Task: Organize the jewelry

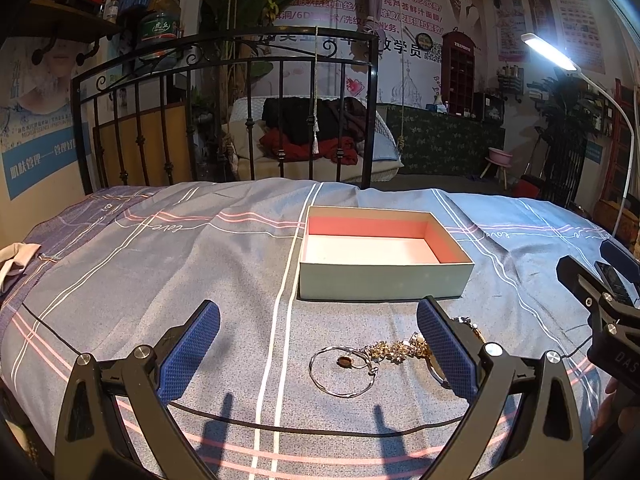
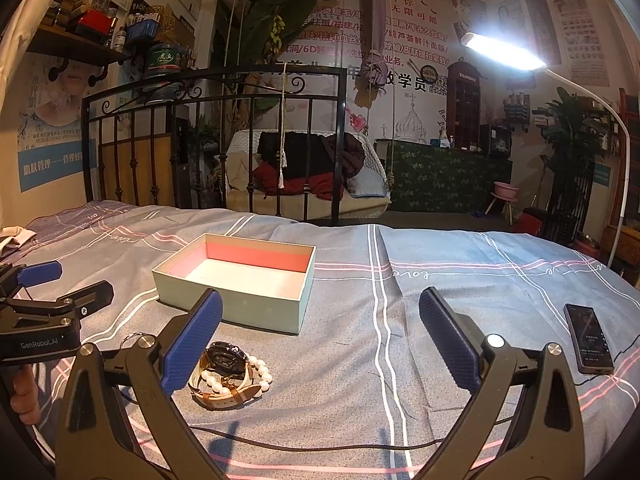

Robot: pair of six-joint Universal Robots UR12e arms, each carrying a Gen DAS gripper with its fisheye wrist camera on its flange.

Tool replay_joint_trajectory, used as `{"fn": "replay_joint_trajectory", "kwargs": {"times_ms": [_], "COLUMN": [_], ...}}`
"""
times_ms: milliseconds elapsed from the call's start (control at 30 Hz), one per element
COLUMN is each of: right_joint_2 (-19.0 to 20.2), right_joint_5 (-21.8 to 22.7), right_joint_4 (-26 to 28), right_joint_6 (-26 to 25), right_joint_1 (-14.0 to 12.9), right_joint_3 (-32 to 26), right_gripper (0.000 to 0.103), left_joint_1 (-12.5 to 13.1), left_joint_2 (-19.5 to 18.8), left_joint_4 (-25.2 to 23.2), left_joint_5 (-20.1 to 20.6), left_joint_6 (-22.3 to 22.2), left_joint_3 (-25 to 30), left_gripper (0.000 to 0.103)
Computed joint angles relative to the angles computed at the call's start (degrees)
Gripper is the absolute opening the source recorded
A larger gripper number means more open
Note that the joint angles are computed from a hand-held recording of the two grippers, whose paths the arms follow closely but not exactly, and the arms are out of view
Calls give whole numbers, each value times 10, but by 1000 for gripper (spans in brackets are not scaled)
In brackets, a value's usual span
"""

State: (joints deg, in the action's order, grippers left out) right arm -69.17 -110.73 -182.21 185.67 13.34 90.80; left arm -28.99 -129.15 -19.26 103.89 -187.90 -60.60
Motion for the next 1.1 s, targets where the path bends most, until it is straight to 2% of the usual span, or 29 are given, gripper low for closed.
{"fn": "replay_joint_trajectory", "kwargs": {"times_ms": [500,667,800,933,1100], "right_joint_2": [0,1,-1,-2,0], "right_joint_5": [0,0,22,45,50], "right_joint_4": [5,6,20,41,67], "right_joint_6": [0,1,7,14,18], "right_joint_1": [0,0,-4,-8,-10], "right_joint_3": [1,-1,1,0,-3], "right_gripper": [97,97,97,97,97], "left_joint_1": [2,6,6,10,15], "left_joint_2": [4,7,9,10,2], "left_joint_4": [-6,-10,-9,-64,-145], "left_joint_5": [-8,-22,-26,-42,-58], "left_joint_6": [-2,1,17,19,22], "left_joint_3": [-2,-6,-10,-4,19], "left_gripper": [96,96,96,96,96]}}
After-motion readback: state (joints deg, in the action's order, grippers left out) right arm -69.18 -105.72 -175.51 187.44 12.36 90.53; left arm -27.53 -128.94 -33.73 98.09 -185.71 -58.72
